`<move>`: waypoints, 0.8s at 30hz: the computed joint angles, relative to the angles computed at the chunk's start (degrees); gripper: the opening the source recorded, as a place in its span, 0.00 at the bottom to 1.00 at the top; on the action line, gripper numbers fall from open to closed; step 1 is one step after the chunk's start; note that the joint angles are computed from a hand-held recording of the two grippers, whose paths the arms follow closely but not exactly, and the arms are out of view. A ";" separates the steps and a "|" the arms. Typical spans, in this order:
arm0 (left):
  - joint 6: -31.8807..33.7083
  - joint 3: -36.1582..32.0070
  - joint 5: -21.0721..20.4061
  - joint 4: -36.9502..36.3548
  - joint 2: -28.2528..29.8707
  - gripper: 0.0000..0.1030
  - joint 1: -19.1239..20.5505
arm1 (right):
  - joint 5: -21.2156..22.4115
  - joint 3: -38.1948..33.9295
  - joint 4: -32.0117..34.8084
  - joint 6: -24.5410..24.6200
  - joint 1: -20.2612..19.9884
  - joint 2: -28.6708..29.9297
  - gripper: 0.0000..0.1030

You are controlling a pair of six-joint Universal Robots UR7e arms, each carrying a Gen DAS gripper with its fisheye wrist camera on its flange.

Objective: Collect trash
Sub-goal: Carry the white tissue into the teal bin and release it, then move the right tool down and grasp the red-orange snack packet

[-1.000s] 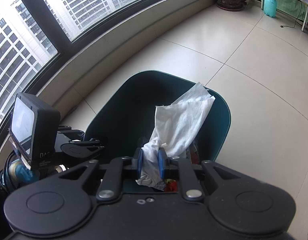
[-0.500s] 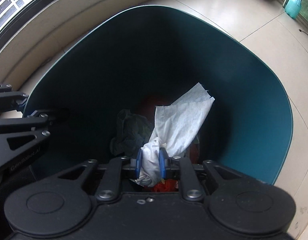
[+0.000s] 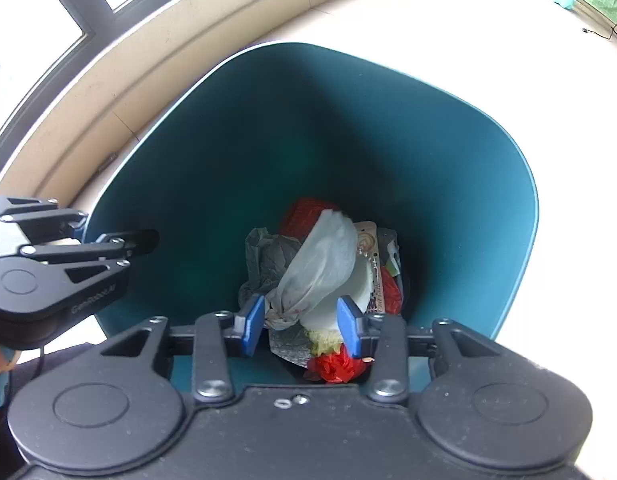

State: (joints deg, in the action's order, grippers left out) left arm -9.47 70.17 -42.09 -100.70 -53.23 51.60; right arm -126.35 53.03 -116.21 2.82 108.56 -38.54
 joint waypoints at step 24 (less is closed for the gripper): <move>-0.95 0.84 2.46 0.13 0.30 0.17 -0.73 | -5.97 23.54 -20.06 9.03 -5.39 -19.72 0.73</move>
